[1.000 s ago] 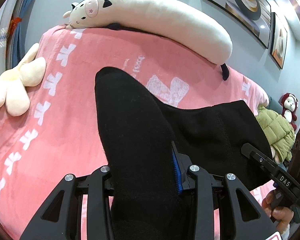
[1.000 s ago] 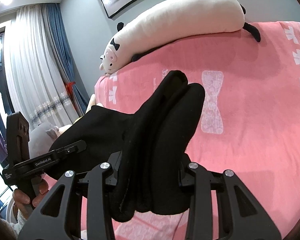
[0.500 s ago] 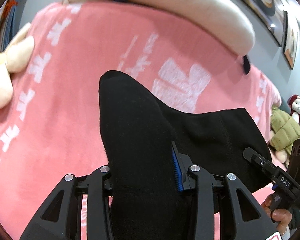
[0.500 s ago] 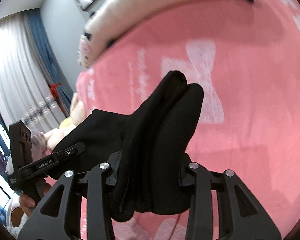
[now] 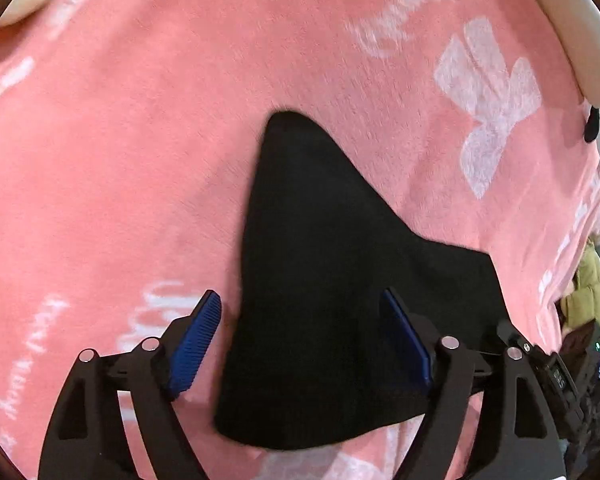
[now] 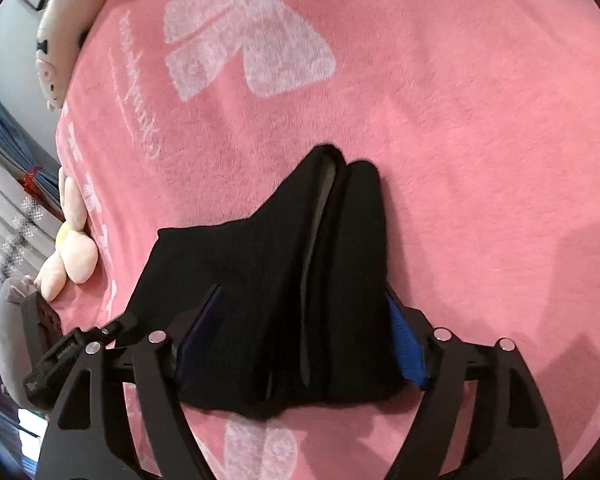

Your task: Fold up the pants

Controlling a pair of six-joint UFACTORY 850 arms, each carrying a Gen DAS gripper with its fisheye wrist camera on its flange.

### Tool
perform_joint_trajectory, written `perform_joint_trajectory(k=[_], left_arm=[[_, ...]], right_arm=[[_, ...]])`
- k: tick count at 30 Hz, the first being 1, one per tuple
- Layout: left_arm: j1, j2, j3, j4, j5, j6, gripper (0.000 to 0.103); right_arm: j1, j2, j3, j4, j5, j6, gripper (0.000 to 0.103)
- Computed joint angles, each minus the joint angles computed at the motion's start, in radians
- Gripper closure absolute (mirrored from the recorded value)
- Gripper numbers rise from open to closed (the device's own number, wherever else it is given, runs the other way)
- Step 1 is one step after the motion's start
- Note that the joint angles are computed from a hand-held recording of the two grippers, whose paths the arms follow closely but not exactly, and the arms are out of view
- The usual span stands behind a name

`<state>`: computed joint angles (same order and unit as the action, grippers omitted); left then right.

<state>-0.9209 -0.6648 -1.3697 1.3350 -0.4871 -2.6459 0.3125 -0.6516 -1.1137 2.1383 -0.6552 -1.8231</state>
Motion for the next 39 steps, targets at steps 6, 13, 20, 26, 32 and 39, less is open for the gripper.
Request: perform_joint_trajectory(k=[6,13,20,26,32,39], left_arm=[[0.004,0.008,-0.033,-0.001,0.008,0.059,0.073],[-0.065,0.103,-0.059,0.052,-0.238,0.181,0.072],[-0.029,-0.004,-0.095,-0.343,-0.211,0.432,0.067],[-0.048,0.020,-0.142,-0.220,-0.280,0.381,0.054],[-0.003,-0.140,-0.361,-0.500,-0.294,0.733,0.044],[0.000,-0.169,-0.353,-0.503,-0.316,0.759,0.043]], right_arm=[[0.008,0.045,0.015,-0.038,-0.030,0.040,0.069],[0.040,0.206,0.097,0.122,-0.113,-0.232,0.064],[0.043,0.086,0.081,0.318,0.188,-0.319,0.060],[0.075,0.181,0.070,0.230,0.113,-0.382,0.075],[0.156,-0.096,-0.328,-0.317,0.360,0.050,0.079],[0.097,-0.132,-0.379,-0.340,0.340,0.226,0.092]])
